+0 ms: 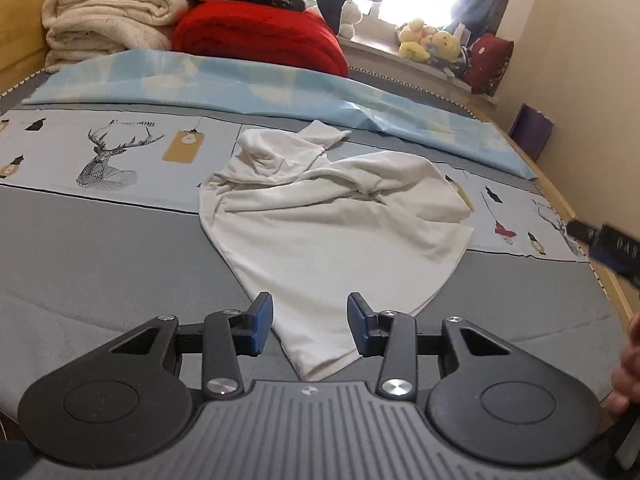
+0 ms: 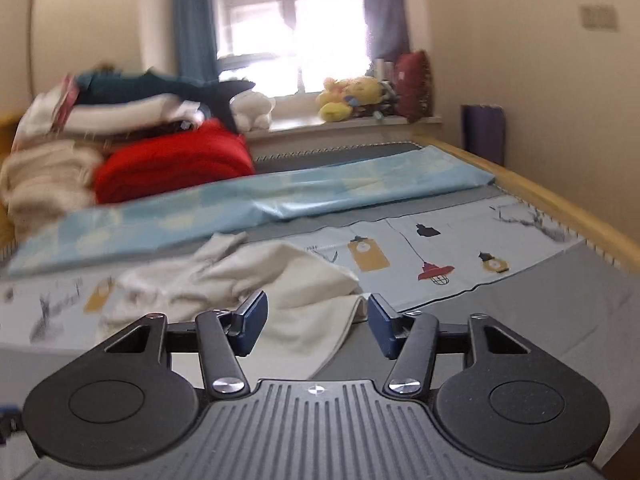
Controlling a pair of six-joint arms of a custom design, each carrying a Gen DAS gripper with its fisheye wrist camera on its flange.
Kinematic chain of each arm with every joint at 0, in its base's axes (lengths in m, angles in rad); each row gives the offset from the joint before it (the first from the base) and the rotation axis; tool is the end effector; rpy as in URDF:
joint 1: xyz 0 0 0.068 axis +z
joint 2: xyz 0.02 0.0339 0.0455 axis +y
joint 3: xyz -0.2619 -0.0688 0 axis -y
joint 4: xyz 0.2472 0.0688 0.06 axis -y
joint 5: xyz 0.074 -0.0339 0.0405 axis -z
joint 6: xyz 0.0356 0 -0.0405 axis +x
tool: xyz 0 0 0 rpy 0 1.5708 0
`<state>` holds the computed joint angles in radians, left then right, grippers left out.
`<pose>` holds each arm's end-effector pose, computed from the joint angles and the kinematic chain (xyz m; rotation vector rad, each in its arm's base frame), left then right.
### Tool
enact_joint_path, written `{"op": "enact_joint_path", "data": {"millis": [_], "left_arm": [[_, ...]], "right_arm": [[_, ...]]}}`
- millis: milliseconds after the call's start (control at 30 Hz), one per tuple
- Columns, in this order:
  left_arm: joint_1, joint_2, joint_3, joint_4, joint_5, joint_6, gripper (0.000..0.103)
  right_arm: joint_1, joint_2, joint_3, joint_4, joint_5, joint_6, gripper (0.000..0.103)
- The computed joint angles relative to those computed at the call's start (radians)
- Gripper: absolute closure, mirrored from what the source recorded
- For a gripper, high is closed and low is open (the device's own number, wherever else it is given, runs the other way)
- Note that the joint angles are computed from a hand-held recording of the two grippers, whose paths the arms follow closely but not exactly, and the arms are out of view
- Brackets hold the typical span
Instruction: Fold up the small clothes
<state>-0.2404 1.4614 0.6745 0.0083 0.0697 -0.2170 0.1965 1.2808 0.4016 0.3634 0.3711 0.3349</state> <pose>0.2776 -0.0706 0.1642 0.0622 2.3670 -0.3049 0.2401 0.0346 0.1595 0.3630 2.0165 -0.0573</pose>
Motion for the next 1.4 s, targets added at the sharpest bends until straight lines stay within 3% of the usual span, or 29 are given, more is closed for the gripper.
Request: {"op": "enact_joint_path", "data": {"millis": [100,200,300,467,567,633,667,700,933,1133,1267,1400], "left_arm": [[0.006,0.120,0.119,-0.047,0.003,0.028,0.054],[-0.004,0.317,0.280,-0.116,-0.041,0.088,0.042],[-0.012,0.510,0.429,-0.196,-0.080,0.139,0.041],[0.044,0.707,0.588,-0.305,0.031,0.020,0.041],[0.055,0.735,0.600,-0.303,0.099,-0.003,0.043],[0.055,0.745,0.610,-0.323,0.105,0.018,0.062],[0.060,0.755,0.622,-0.342,0.106,0.031,0.086],[0.064,0.764,0.633,-0.355,0.103,0.042,0.100],[0.088,0.649,0.521,-0.289,0.100,0.178,0.101],[0.204,0.519,0.421,-0.324,0.104,0.404,0.101],[0.292,0.472,0.356,-0.329,-0.005,0.649,0.103],[0.402,0.496,0.331,-0.307,-0.125,0.803,0.103]], "right_arm": [[-0.026,0.024,-0.005,0.010,-0.039,0.050,0.046],[-0.047,0.058,-0.006,0.045,-0.092,0.094,0.045],[-0.047,0.059,0.006,0.035,-0.093,0.065,0.045],[-0.048,0.055,0.011,0.035,-0.090,-0.009,0.045],[-0.056,0.072,0.028,0.026,-0.081,-0.011,0.044],[-0.065,0.080,0.039,0.015,-0.070,0.010,0.044],[-0.068,0.083,0.045,0.008,-0.062,0.024,0.044],[-0.069,0.084,0.046,0.006,-0.053,0.033,0.044],[-0.053,0.067,0.042,-0.020,-0.016,0.098,0.042],[-0.029,0.062,0.040,-0.031,-0.009,0.094,0.042],[0.001,0.061,0.042,-0.040,0.000,0.082,0.042],[0.022,0.063,0.050,-0.054,0.011,0.050,0.042]]}}
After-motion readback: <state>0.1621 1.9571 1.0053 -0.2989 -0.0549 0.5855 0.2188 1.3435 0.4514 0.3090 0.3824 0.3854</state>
